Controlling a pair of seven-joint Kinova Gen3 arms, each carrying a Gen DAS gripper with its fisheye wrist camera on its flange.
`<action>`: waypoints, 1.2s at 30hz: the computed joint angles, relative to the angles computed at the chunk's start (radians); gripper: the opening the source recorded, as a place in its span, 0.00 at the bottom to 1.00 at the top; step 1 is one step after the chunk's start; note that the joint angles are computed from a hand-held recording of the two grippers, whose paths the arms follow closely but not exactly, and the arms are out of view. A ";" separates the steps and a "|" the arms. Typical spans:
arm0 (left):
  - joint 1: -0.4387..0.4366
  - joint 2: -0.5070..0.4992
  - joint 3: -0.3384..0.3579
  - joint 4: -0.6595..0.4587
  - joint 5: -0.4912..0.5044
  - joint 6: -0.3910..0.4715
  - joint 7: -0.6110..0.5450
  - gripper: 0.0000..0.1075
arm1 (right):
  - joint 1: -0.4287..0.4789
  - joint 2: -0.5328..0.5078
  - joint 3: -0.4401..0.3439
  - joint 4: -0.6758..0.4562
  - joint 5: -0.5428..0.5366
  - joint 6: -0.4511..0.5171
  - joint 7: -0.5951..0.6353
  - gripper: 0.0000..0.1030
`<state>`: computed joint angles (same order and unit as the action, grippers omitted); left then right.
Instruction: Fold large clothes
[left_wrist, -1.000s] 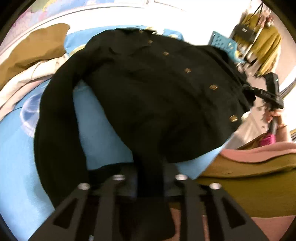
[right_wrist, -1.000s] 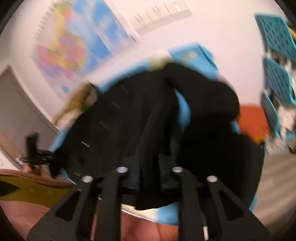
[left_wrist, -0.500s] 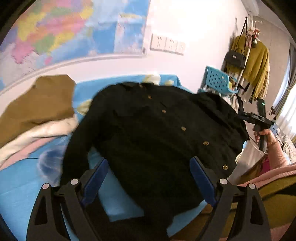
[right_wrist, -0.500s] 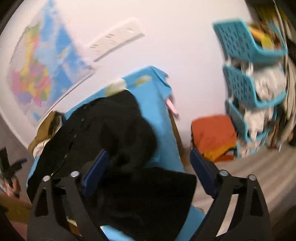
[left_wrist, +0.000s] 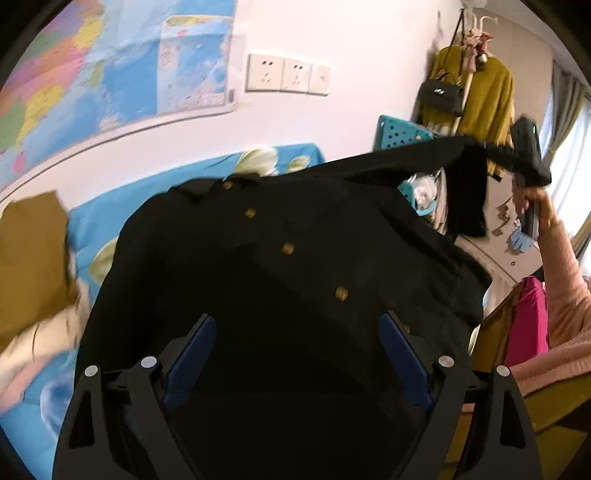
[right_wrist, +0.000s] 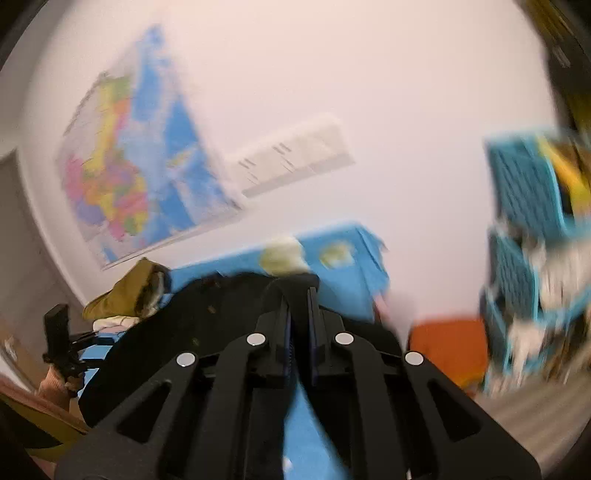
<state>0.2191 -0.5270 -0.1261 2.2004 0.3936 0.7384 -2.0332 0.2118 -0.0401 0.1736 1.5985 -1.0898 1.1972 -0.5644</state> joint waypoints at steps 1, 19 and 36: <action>0.028 0.014 -0.024 -0.006 0.018 -0.010 -0.028 0.80 | -0.037 0.003 -0.013 -0.044 0.026 0.008 -0.013 0.07; 0.011 0.187 -0.162 -0.028 0.309 0.036 -0.355 0.81 | -0.260 0.115 -0.243 -0.031 0.269 -0.084 -0.149 0.79; -0.168 0.293 -0.042 -0.070 0.404 0.137 -0.428 0.81 | -0.785 -0.009 0.283 0.094 0.180 -0.009 -0.047 0.11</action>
